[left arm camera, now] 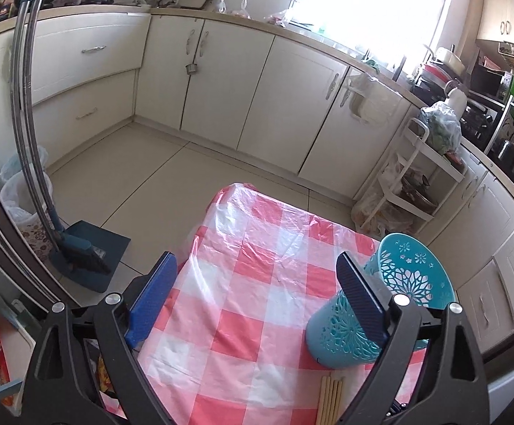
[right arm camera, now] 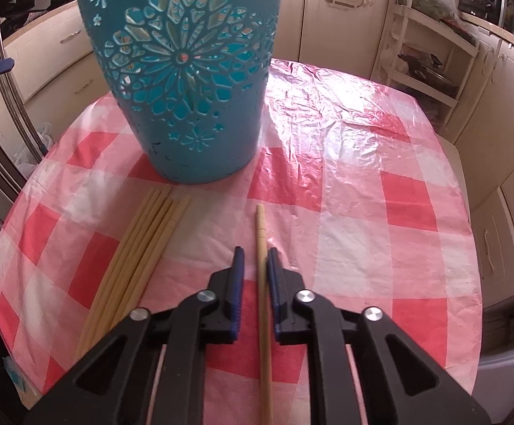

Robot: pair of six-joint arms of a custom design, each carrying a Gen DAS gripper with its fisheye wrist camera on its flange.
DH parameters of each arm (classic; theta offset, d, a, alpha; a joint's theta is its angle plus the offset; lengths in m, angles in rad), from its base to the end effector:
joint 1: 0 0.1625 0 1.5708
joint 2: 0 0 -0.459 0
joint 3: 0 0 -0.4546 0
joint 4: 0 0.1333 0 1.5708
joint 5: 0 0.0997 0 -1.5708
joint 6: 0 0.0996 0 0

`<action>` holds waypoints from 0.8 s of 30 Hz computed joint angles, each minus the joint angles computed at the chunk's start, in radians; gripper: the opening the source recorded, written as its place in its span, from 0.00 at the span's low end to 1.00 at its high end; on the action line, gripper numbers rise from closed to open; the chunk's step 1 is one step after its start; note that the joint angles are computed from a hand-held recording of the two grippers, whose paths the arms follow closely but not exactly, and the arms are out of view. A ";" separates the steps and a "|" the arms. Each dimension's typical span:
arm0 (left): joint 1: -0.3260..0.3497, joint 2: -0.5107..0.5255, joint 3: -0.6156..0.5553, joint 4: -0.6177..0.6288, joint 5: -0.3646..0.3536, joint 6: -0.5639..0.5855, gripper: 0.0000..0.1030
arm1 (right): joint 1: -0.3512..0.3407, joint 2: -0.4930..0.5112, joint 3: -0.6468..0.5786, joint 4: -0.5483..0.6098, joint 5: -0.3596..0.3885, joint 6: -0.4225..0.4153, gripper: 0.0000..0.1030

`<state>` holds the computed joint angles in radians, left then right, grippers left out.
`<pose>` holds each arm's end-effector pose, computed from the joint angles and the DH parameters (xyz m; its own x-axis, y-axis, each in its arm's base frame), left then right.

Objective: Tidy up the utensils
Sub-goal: 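Carry the stick with the right tool over the basket and release it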

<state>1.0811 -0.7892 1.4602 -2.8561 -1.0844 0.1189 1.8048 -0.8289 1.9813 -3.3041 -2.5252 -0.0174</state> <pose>-0.2230 -0.8008 0.1912 -0.8549 0.2623 -0.4477 0.4892 0.6949 -0.5270 0.1920 -0.5811 0.0921 -0.6627 0.2873 0.6916 -0.2054 0.8183 -0.5368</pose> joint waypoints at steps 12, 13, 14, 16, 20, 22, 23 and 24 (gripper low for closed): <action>0.013 0.010 -0.024 0.075 0.000 -0.071 0.85 | 0.078 -0.197 0.110 -0.321 0.389 0.038 0.06; 0.013 0.010 -0.023 0.076 0.000 -0.073 0.85 | 0.092 -0.194 0.084 -0.355 0.409 0.010 0.06; 0.013 0.010 -0.022 0.077 0.000 -0.075 0.85 | 0.106 -0.181 0.049 -0.390 0.417 -0.026 0.06; 0.013 0.010 -0.021 0.080 0.000 -0.076 0.85 | 0.119 -0.147 -0.029 -0.444 0.429 -0.086 0.06; 0.013 0.009 -0.020 0.078 -0.003 -0.079 0.85 | 0.113 -0.044 -0.204 -0.536 0.420 -0.192 0.06; 0.014 0.009 -0.019 0.077 -0.006 -0.081 0.86 | 0.102 0.007 -0.282 -0.575 0.389 -0.216 0.06; 0.014 0.010 -0.021 0.078 -0.006 -0.081 0.86 | 0.095 0.035 -0.321 -0.597 0.367 -0.233 0.06; 0.014 0.011 -0.021 0.080 -0.006 -0.081 0.86 | 0.088 0.055 -0.349 -0.610 0.347 -0.239 0.06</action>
